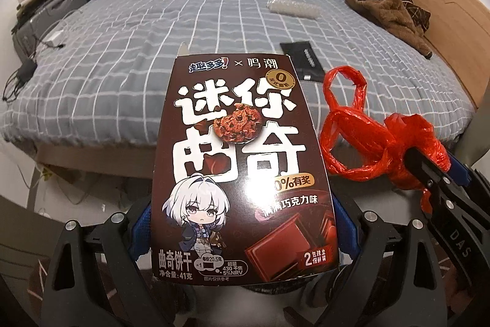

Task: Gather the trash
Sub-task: 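Carry the chocolate box and red bag in both tools over the bin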

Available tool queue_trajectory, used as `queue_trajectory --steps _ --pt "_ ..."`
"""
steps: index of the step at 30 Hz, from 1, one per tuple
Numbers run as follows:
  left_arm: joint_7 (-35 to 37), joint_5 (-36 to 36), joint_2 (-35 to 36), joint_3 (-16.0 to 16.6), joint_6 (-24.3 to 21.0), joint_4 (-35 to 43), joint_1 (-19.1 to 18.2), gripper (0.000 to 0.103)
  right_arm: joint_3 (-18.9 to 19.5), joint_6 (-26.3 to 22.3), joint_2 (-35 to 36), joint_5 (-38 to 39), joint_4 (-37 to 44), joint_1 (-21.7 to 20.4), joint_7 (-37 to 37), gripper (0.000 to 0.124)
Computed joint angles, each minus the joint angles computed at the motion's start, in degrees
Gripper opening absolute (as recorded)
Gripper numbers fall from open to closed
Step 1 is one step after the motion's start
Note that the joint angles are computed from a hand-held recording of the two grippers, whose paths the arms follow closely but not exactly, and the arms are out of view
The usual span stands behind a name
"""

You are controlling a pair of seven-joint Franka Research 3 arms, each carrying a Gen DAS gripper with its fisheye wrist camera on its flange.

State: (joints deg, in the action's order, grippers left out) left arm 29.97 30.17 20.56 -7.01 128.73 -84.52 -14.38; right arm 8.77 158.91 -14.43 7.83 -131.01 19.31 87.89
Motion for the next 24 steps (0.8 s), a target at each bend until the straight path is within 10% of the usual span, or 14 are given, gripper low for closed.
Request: queue_trajectory --steps 24 --pt "0.13 -3.57 -2.81 -0.59 -0.08 -7.08 1.84 0.090 2.42 -3.37 -5.01 -3.72 -7.68 -0.64 2.71 0.054"
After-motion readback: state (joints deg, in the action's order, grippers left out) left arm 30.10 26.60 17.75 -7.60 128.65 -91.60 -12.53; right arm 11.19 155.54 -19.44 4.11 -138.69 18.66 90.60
